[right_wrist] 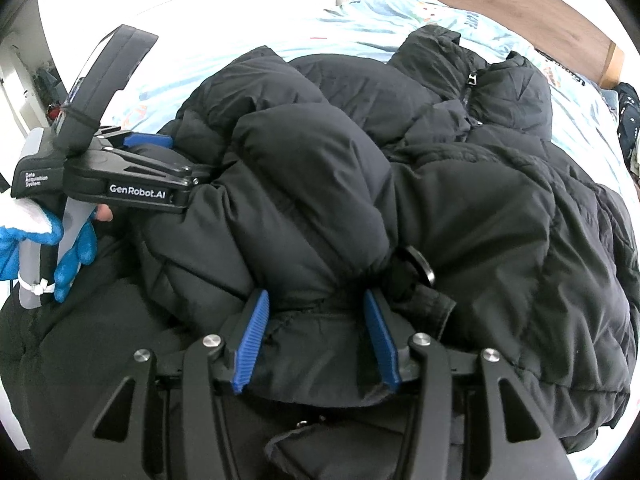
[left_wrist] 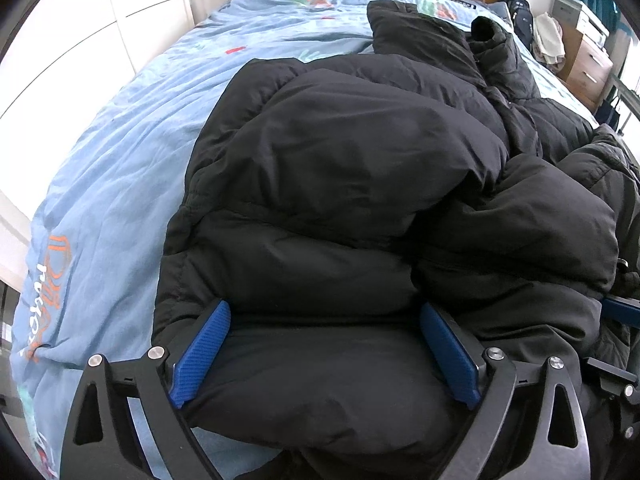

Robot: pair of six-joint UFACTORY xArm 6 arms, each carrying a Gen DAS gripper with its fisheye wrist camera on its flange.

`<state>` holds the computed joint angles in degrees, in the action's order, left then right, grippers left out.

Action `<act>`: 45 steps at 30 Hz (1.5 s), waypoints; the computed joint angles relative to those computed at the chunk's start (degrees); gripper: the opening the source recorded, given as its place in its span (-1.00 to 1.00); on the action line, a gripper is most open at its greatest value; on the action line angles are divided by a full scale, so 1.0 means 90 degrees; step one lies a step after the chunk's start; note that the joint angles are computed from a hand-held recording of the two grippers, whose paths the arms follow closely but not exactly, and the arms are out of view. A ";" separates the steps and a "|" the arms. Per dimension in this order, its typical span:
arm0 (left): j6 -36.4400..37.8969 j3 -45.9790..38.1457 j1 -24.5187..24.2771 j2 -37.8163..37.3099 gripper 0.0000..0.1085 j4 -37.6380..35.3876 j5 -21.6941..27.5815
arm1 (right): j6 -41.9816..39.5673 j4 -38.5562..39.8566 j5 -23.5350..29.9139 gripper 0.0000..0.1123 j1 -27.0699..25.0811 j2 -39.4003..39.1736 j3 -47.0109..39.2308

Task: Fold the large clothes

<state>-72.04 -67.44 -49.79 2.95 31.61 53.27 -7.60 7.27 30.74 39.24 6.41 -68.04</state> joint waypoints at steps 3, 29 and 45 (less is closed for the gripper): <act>0.0029 -0.0087 0.0006 0.0060 0.77 -0.0021 0.0085 | -0.0085 0.0092 0.0023 -0.14 -0.0012 0.0013 -0.0021; 0.1408 -0.2434 0.0224 0.0905 0.78 -0.0125 0.1446 | 0.0321 -0.0180 0.0894 -0.14 -0.0937 -0.0376 -0.0987; 0.2873 -0.4649 0.1831 0.2849 0.77 -0.2543 -0.0626 | 0.0351 0.0663 0.1171 -0.01 -0.2140 0.2278 -0.4431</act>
